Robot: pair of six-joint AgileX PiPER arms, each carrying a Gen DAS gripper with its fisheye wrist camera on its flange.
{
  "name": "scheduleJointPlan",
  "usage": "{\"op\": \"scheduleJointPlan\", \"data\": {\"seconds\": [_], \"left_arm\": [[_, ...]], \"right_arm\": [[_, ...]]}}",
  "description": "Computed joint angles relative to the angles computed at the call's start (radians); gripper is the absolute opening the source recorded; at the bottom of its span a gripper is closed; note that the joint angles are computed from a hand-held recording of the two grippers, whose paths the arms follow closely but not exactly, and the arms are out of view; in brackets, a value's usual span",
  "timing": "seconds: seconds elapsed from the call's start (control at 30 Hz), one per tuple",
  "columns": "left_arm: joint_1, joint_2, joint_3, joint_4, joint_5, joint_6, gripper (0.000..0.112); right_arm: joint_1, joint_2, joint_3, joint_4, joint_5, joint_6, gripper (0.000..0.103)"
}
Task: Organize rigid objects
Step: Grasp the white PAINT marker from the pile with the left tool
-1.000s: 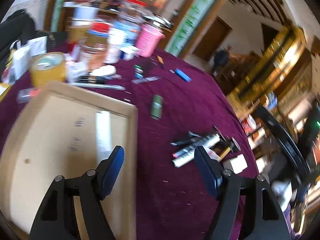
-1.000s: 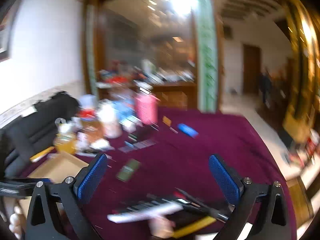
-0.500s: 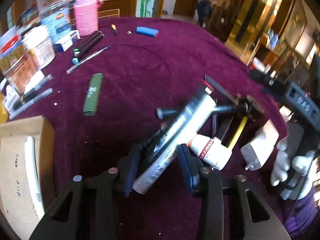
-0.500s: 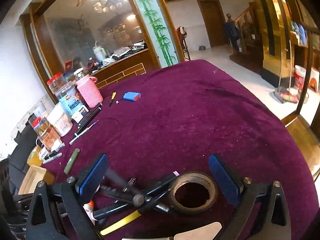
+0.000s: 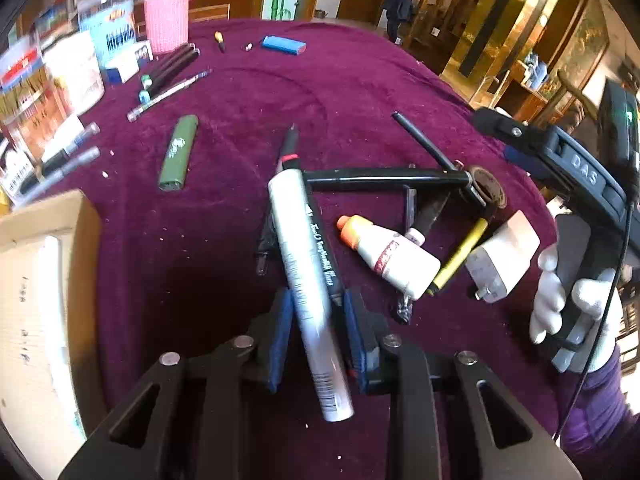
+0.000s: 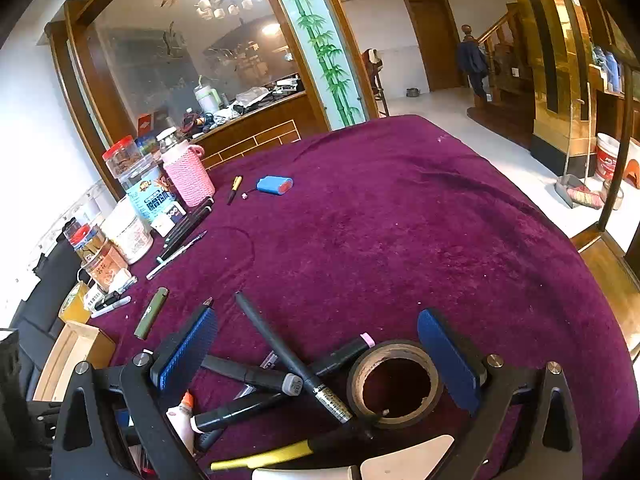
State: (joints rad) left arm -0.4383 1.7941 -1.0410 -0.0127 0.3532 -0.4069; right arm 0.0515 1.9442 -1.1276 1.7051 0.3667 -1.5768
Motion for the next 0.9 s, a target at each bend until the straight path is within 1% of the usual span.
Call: {"op": "scheduleJointPlan", "data": {"seconds": [0.03,0.1,0.13,0.17,0.23,0.33,0.4,0.43,0.47,0.5,0.53,0.63,0.67,0.77,0.9], "left_arm": [[0.014,-0.005,0.005,-0.039,-0.007,0.030,0.027],[0.031,-0.032,0.029,-0.055,-0.047,0.035,0.027],[0.043,-0.044,0.038,-0.101,-0.059,0.081,0.027],[0.051,-0.050,0.037,-0.107,-0.056,0.088,0.027],[0.051,-0.027,0.002,-0.050,-0.027,0.035,0.030],[0.031,0.023,-0.046,-0.011,0.018,-0.002,0.030],[-0.003,0.045,-0.060,0.081,0.028,-0.086,0.031],[-0.016,0.049,-0.068,0.133,0.040,-0.136,0.030],[-0.025,0.046,-0.071,0.172,0.054,-0.182,0.026],[-0.022,0.036,-0.061,0.182,0.053,-0.200,0.020],[-0.015,0.026,-0.047,0.173,0.049,-0.195,0.018],[0.035,-0.004,0.013,0.055,0.002,-0.094,0.018],[0.042,-0.014,0.027,0.052,-0.005,-0.096,0.018],[0.020,-0.013,0.017,0.202,0.024,-0.244,0.018],[-0.013,0.002,-0.013,0.240,0.044,-0.277,0.018]], "right_arm": [[0.000,0.000,-0.001,-0.001,-0.002,0.002,0.102],[0.002,0.002,-0.002,-0.002,-0.005,0.005,0.102],[0.001,0.002,-0.003,-0.005,-0.004,0.008,0.102],[0.001,0.003,-0.004,-0.009,-0.003,0.012,0.102],[-0.001,0.008,-0.011,-0.041,0.003,0.044,0.102],[0.002,0.012,-0.015,-0.059,-0.003,0.058,0.102],[0.001,0.012,-0.016,-0.063,-0.005,0.063,0.102],[0.001,0.012,-0.017,-0.069,-0.004,0.069,0.102],[0.000,0.014,-0.019,-0.077,-0.002,0.077,0.102],[0.000,0.014,-0.020,-0.083,-0.001,0.083,0.102],[-0.001,0.015,-0.022,-0.092,0.000,0.091,0.102],[-0.001,0.017,-0.024,-0.109,0.008,0.110,0.102],[0.000,0.017,-0.025,-0.117,0.008,0.117,0.102],[0.005,0.016,-0.025,-0.129,0.003,0.125,0.102],[0.009,0.017,-0.023,-0.110,-0.008,0.113,0.102]]}}
